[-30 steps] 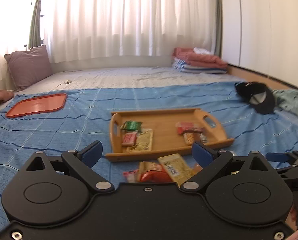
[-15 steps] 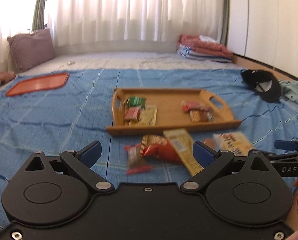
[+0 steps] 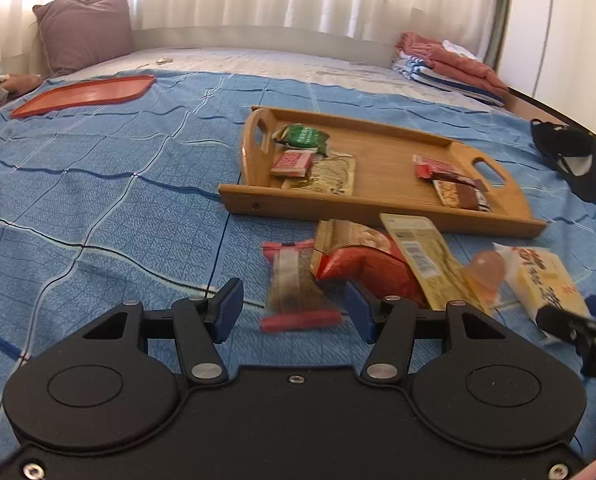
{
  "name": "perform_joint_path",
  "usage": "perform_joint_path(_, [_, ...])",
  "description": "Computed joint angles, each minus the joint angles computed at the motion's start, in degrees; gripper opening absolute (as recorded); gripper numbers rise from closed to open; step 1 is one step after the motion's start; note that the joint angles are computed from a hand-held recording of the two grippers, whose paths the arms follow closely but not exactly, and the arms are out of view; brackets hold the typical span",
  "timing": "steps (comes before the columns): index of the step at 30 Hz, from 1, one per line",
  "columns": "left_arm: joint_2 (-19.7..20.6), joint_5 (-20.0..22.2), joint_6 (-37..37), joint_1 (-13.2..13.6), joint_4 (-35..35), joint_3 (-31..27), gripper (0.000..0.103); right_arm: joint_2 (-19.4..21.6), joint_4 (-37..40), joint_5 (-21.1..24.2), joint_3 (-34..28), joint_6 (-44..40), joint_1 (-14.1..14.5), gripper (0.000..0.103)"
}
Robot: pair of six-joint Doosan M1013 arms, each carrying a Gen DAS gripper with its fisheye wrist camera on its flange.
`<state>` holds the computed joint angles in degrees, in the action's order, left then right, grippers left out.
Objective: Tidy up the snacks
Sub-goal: 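Grasp the red-wrapped bar with the left tool while the right tool grasps the white pastry bag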
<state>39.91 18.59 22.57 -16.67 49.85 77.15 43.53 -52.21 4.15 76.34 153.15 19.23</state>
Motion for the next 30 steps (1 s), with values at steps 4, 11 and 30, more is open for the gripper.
perform_joint_path(4, [1.5,1.1,5.4,0.5,-6.5,-2.2,0.051,1.2,8.2,1.2,-1.5,-7.8,0.2,0.103])
perform_joint_path(11, [2.4,1.9,8.1,-0.1,-3.8,-3.0,0.057,2.4,16.1,2.8,-3.2,-14.8,0.2,0.103])
perform_joint_path(30, [0.7,-1.1,-3.5,-0.1,6.2,0.7,0.039,3.0,-6.8,5.3,-3.2,3.8,1.3,0.103])
